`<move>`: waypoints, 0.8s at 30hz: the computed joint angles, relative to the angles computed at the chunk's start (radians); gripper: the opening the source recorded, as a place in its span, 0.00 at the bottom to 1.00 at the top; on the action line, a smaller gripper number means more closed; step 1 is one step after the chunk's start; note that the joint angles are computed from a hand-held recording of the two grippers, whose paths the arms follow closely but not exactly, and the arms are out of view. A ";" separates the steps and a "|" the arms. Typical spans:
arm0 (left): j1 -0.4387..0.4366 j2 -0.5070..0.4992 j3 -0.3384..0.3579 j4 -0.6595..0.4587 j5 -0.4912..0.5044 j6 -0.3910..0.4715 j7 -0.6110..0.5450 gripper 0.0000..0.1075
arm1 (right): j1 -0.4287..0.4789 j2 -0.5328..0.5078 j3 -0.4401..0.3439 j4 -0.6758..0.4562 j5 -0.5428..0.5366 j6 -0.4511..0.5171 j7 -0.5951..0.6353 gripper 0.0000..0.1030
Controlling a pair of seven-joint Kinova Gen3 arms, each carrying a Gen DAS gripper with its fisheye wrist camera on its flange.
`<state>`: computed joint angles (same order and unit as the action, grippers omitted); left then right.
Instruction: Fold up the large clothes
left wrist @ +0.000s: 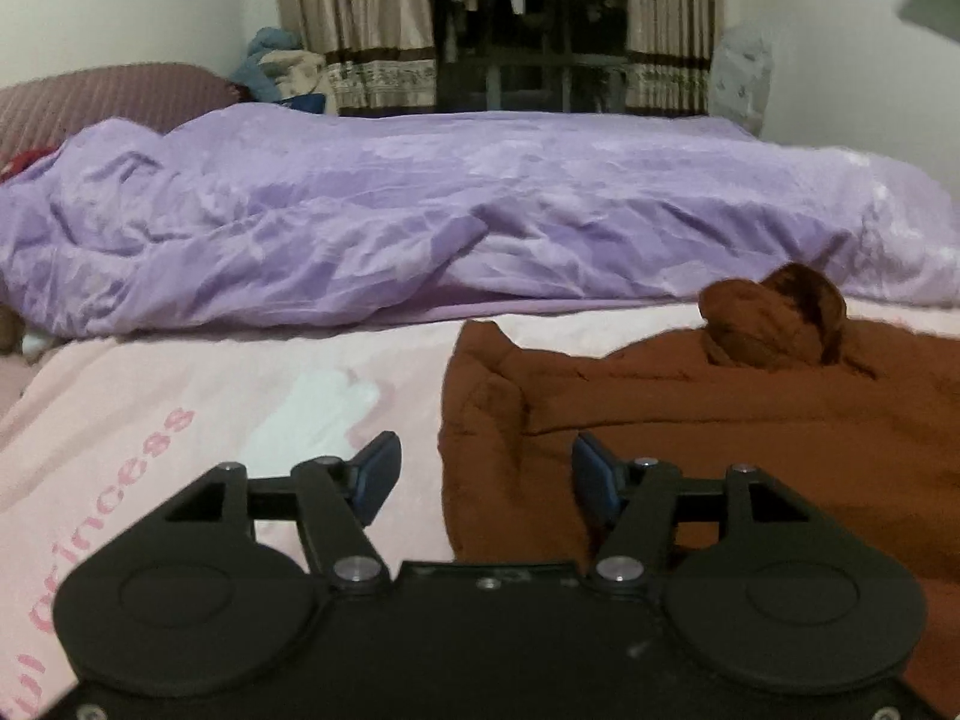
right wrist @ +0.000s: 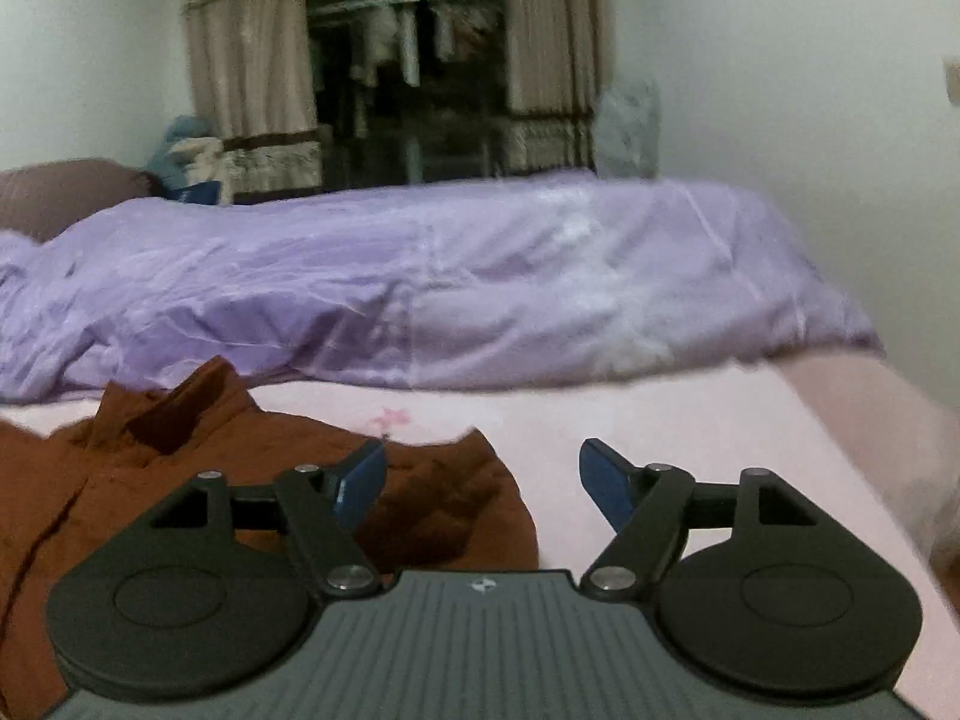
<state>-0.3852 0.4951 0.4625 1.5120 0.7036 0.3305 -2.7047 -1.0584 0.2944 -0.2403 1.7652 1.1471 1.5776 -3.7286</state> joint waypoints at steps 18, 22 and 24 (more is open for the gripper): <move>0.028 -0.008 -0.058 -0.008 0.010 0.050 0.000 0.57 | 0.074 0.010 0.030 -0.056 -0.088 -0.203 0.103 0.58; 0.025 -0.010 -0.056 -0.006 0.015 0.055 -0.016 0.55 | 0.072 0.026 0.047 -0.051 -0.093 -0.229 0.076 0.09; 0.025 -0.013 -0.057 -0.003 0.020 0.052 -0.023 0.54 | 0.048 0.050 0.053 -0.074 -0.075 -0.175 0.081 0.08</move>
